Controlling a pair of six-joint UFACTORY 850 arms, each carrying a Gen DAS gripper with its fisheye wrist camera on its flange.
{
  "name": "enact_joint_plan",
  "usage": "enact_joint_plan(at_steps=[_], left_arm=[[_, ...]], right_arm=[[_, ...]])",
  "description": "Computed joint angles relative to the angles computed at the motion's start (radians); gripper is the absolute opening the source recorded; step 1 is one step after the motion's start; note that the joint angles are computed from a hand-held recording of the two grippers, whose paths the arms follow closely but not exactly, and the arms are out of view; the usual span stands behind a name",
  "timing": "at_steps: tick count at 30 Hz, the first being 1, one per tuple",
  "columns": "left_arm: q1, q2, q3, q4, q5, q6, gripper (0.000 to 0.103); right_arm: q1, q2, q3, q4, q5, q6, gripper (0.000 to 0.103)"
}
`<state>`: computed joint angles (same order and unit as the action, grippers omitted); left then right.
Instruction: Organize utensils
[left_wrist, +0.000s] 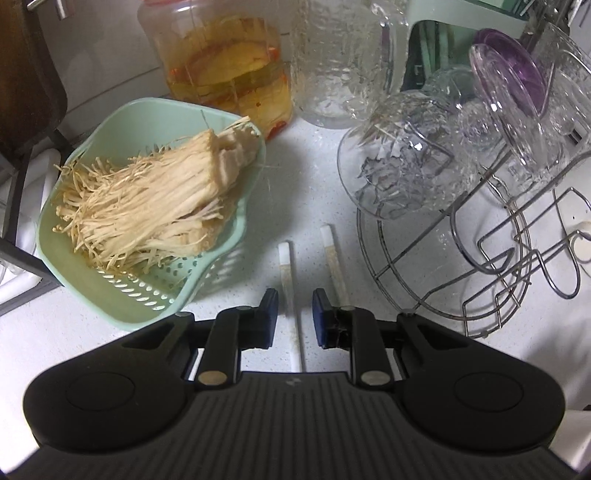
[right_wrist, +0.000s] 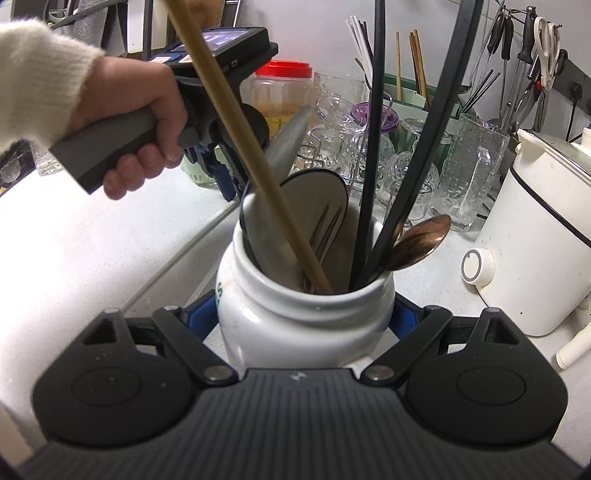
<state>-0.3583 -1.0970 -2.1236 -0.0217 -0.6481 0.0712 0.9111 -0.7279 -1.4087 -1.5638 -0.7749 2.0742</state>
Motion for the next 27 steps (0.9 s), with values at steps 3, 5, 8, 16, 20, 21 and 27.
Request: enact_joint_plan(at_steps=[3,5,8,16,20,21,27], left_arm=[[-0.001,0.001,0.002,0.0,-0.002,0.014,0.008],[-0.006,0.006,0.017,0.027,0.016,-0.005,0.007],[-0.007,0.056,0.108,0.033,0.061,-0.021,0.007],[0.015,0.234,0.377,-0.073,0.228,0.037,0.007],[0.03,0.35,0.528,-0.241,0.316,0.183,0.007],[0.033,0.378,0.561,-0.289,0.336,0.229,0.007],[0.05,0.547,0.762,-0.794,0.421,0.708,0.007]], right_arm=[[0.001,0.001,0.003,-0.004,0.001,0.003,0.093],[0.002,0.002,0.005,-0.008,0.001,0.007,0.093],[0.0,0.005,0.009,-0.015,0.006,0.014,0.093],[-0.006,0.007,0.015,-0.033,0.017,0.024,0.093],[-0.012,0.009,0.015,-0.032,0.032,0.031,0.093],[-0.012,0.008,0.013,-0.029,0.033,0.027,0.093],[-0.013,0.007,0.012,-0.03,0.035,0.019,0.093]])
